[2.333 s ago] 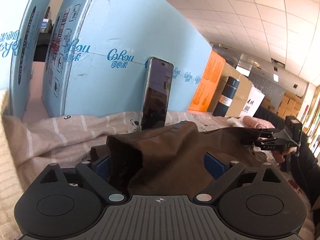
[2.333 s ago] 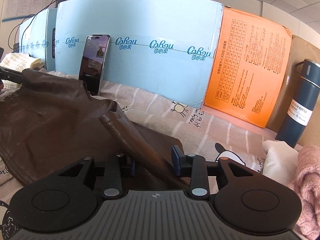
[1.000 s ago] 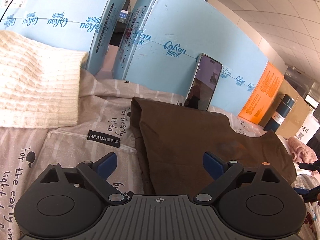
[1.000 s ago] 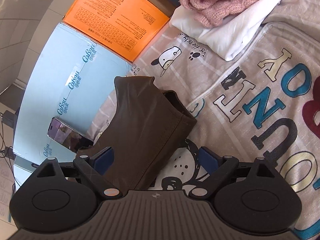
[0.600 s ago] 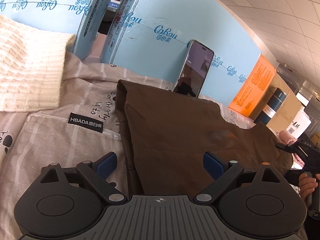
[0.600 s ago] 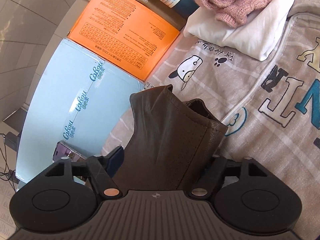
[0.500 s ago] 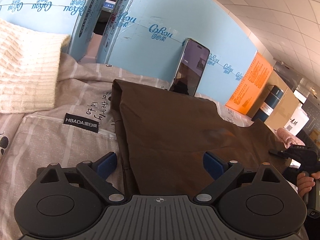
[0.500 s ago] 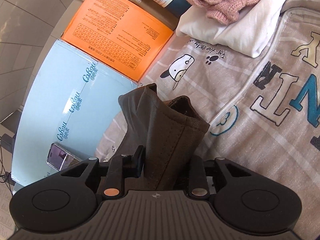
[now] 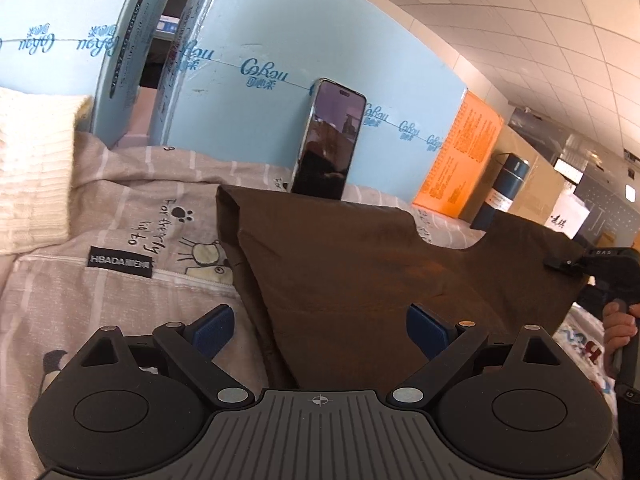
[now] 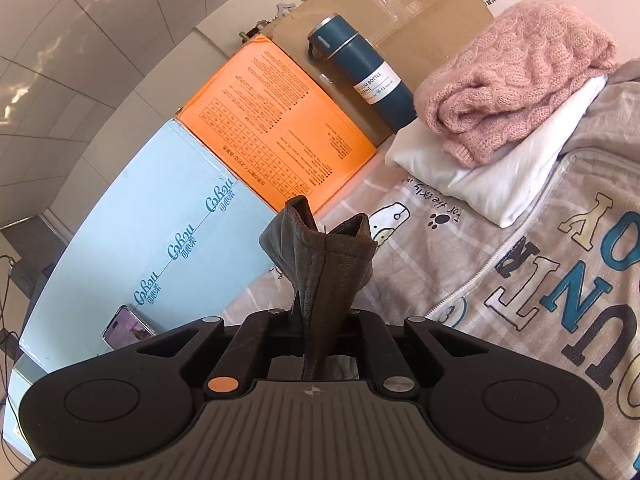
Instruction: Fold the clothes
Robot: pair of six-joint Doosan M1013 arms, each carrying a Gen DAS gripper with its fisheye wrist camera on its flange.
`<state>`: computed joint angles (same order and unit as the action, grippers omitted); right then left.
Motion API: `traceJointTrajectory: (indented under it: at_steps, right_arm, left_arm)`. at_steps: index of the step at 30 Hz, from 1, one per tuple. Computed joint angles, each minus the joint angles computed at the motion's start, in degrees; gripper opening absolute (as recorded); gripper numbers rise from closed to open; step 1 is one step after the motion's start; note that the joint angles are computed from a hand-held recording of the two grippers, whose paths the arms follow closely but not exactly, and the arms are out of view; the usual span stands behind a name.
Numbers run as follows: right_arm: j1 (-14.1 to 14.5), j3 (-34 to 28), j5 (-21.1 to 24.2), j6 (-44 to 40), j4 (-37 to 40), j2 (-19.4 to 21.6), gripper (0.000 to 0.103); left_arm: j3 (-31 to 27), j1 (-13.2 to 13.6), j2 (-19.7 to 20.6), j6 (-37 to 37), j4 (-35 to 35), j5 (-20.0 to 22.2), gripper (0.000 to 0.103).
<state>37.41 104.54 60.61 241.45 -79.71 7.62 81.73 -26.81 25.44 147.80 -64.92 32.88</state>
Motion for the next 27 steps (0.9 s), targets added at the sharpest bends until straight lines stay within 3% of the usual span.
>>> traceJointTrajectory:
  at_steps: [5,9,12,17,21,23,26,27]
  right_arm:
    - [1.09,-4.1,-1.67,-10.24,-4.71,1.89,0.006]
    - [1.7,-7.68,-6.2,-19.67,-7.45,3.88,0.006]
    - [1.42,-10.42,-13.08,-26.95,-6.9,5.38,0.006]
    - [1.19,-14.33,-21.83,-42.49,1.51,8.32,0.006]
    - [1.68,-16.03,-22.98,-57.15,9.1,10.27,0.007]
    - [1.93,-16.19,-23.14,-63.67,11.82,10.81,0.012]
    - [1.5,-15.18,-27.21,-72.73,16.75,10.27,0.034]
    - [1.17,-14.49,-29.93,-76.44,19.39,9.82,0.052]
  left_arm:
    - [-1.52,-0.63,0.49,-10.1,10.58,-1.48,0.095]
    - [-1.64,-0.41,0.61,-8.25,9.47,-0.13,0.095]
    - [-1.85,-0.09,0.84,-5.82,7.08,1.94,0.094]
    - [-2.03,0.14,1.08,-4.02,5.09,3.87,0.093]
    - [-1.73,0.21,0.95,-4.2,4.2,3.2,0.093]
    - [-1.18,0.26,0.69,-3.54,2.55,1.8,0.093]
    - [0.14,0.42,0.11,-0.7,-2.6,-1.63,0.094]
    - [0.57,0.66,0.01,1.94,-6.0,-1.87,0.094]
